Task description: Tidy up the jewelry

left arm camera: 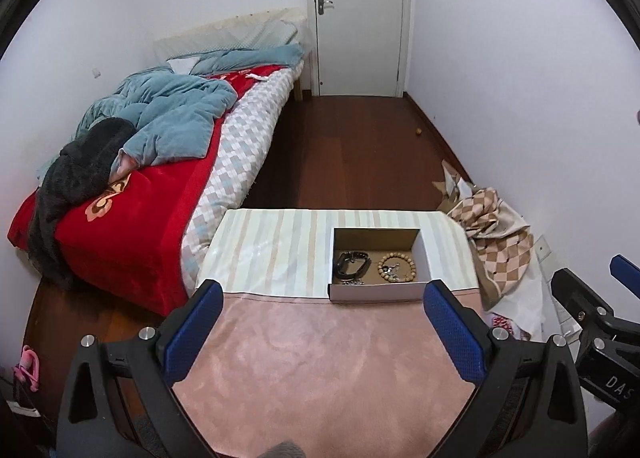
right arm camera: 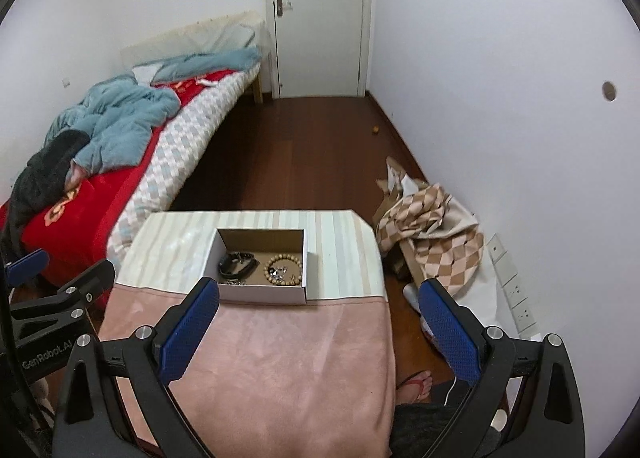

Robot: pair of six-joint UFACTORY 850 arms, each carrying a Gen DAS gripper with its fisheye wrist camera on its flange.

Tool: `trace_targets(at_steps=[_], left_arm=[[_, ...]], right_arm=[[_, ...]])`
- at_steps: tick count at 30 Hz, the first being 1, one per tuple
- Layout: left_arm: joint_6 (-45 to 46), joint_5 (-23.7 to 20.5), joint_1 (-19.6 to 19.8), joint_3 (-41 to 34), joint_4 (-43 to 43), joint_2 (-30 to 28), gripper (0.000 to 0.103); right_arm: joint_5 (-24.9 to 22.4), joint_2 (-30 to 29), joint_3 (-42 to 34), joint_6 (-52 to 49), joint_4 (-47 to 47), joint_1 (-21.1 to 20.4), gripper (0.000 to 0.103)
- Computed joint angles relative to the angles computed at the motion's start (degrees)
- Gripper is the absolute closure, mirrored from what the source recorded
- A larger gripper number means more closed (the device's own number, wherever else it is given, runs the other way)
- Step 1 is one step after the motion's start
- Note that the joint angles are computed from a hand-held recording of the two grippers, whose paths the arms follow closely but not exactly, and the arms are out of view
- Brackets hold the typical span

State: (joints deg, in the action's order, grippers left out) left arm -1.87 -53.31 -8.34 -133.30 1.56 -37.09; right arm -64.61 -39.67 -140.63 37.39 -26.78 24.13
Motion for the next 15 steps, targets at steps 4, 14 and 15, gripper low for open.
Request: trace_targets(at_steps=[4,14,15], left_arm=[[0.4,0.6,0.1,3.0,-0.9,2.9,0.001],[-0.4,-1.6,-0.3,0.2,-0.7,1.9,0.001],[-0.5,-2.0,-0.3,-0.6,-0.6,1.6,0.001]], right_arm=[[0.6,3.2,2.8,1.7,-2.3,1.2,0.002],[-1.8,2.7,-0.1,0.0,-0.8,1.1,0.000],[-2.3,1.8,-1.5,-0.3,-0.7,1.0,0.000]])
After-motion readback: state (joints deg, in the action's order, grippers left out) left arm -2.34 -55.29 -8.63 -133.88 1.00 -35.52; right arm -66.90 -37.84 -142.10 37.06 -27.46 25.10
